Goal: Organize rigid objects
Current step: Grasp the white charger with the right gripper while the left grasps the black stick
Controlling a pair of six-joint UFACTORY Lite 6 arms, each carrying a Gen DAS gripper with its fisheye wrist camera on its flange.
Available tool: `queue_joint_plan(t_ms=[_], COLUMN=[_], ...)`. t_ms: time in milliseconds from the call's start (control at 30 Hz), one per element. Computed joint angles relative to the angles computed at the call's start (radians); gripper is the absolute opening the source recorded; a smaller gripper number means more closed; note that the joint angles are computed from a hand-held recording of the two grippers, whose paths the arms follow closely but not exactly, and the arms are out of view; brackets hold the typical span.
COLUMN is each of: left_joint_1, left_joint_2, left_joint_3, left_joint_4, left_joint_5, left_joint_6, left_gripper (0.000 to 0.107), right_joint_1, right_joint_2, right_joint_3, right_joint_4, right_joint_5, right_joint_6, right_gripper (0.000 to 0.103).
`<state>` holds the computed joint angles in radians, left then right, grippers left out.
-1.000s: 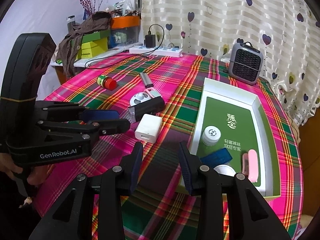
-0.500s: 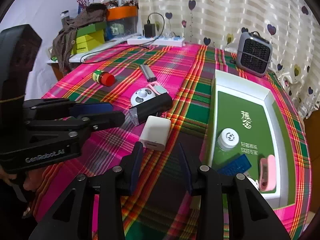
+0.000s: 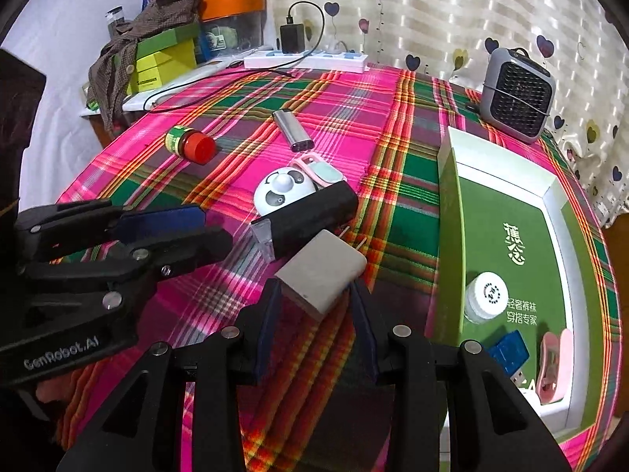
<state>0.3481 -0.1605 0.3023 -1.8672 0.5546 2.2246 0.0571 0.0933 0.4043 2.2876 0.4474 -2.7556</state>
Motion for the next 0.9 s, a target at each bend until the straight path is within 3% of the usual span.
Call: queue_joint_plan(t_ms=[333, 433, 500, 800, 900], left_joint_1=[0.043, 0.071, 0.086, 0.126, 0.125], left_joint_2=[0.025, 0.016, 0.01, -0.006, -0.003], left_joint_3=[0.008, 0.006, 0.006, 0.002, 0.003], left_joint_4=[0.012, 0.041, 0.06, 0.103, 0.103], left_joint_5=[0.052, 0.073, 0.084, 0.111, 0.108], left_joint_6=[0.001, -0.015, -0.03, -0.057, -0.057], left_gripper=[0.028, 0.028, 0.028, 0.028, 0.028], right_joint_1=[0.019, 0.033, 0.043, 0.13, 0.13], right_joint_2=[-0.044, -0.01, 0.01, 0.09, 0.098], right_joint_3=[0.009, 0.04, 0.054, 0.111, 0.116], right_joint_4=[-0.027, 0.001, 0.033, 0.284, 0.278], right_joint_5=[-0.015, -0.026, -0.028, -0.091, -0.085], right_joint_6=[0.11, 0.12, 0.113, -0.078, -0.083], right_gripper=[0.038, 0.044, 0.048, 0.049, 0.047])
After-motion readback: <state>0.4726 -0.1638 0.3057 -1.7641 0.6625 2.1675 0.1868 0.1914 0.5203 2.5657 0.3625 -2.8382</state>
